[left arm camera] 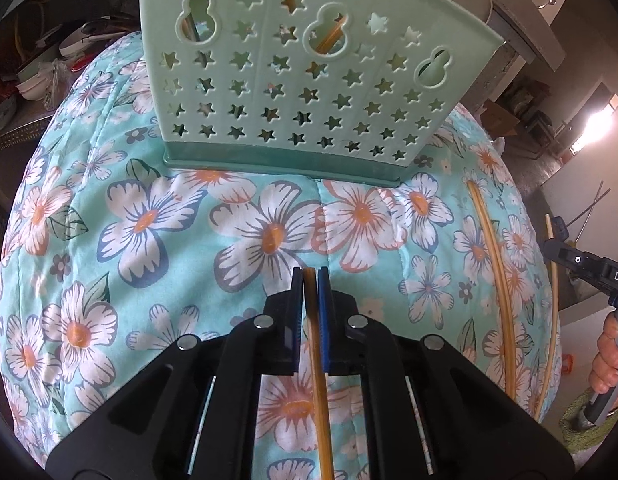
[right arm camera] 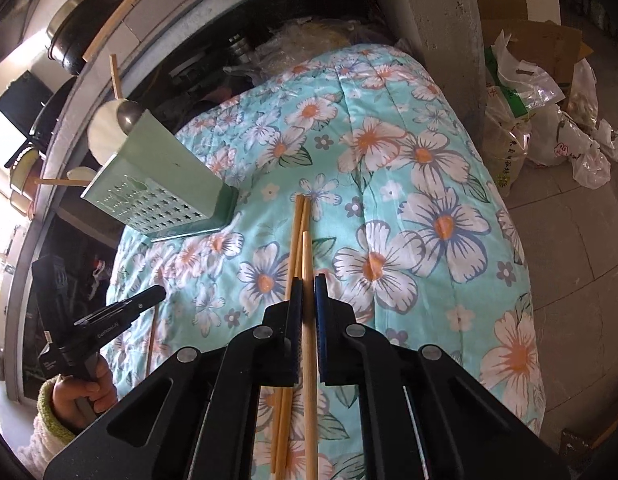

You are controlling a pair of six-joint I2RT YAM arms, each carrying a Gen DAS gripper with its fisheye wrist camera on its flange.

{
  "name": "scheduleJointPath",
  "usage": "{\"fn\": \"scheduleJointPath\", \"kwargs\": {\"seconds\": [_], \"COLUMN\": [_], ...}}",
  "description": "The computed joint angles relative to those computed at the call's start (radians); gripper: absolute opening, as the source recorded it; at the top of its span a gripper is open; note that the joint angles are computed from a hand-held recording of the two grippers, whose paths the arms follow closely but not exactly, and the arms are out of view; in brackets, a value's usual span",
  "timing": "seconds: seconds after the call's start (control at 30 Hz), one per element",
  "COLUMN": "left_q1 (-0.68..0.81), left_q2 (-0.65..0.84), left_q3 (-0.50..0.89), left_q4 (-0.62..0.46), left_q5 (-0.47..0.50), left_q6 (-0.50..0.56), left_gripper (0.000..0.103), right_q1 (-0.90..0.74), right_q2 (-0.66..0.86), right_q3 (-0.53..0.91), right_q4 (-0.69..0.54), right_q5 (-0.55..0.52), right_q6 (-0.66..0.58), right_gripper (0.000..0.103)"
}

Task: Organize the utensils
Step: 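Lift both single chopsticks off the quilt toward the holder with both tools, then lower the chopstick into the holder and open the left tool while the right tool holds its chopstick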

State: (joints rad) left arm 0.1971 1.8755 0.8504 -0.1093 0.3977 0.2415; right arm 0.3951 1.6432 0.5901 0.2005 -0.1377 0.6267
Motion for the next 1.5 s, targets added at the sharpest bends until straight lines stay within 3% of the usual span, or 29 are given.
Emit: {"fn": "scheduleJointPath", "kwargs": {"seconds": [0.17, 0.4, 0.63, 0.83, 1.0, 1.13, 1.5], "left_q1": [0.034, 0.137, 0.268, 0.364, 0.4, 0.391, 0.325], "left_q2": [-0.112, -0.274, -0.299, -0.297, -0.348, -0.393, -0.372], "left_q3": [-0.038, -0.026, 0.101, 0.205, 0.273, 0.311, 0.446], "left_q4": [-0.031, -0.173, -0.405, -0.513, -0.452, -0.316, -0.15], "left_q5": [0.064, 0.201, 0.362, 0.482, 0.583, 0.633, 0.574], "left_q6": [0.012, 0.076, 0.181, 0.214, 0.133, -0.005, -0.205], "left_gripper": [0.006, 0.006, 0.006, 0.006, 0.006, 0.005, 0.005], "right_q1": [0.032, 0.125, 0.222, 0.253, 0.261, 0.258, 0.201], "right_q2": [-0.15, -0.267, -0.283, -0.265, -0.248, -0.244, -0.221], "right_q3": [-0.023, 0.015, 0.071, 0.091, 0.103, 0.102, 0.084], "right_q4": [-0.036, -0.079, -0.111, -0.11, -0.11, -0.108, -0.082], "right_q5": [-0.019, 0.008, 0.098, 0.119, 0.117, 0.114, 0.067], "right_q6": [0.015, 0.015, -0.015, -0.02, -0.019, -0.015, 0.001], "right_gripper": [0.006, 0.006, 0.006, 0.006, 0.006, 0.006, 0.006]}}
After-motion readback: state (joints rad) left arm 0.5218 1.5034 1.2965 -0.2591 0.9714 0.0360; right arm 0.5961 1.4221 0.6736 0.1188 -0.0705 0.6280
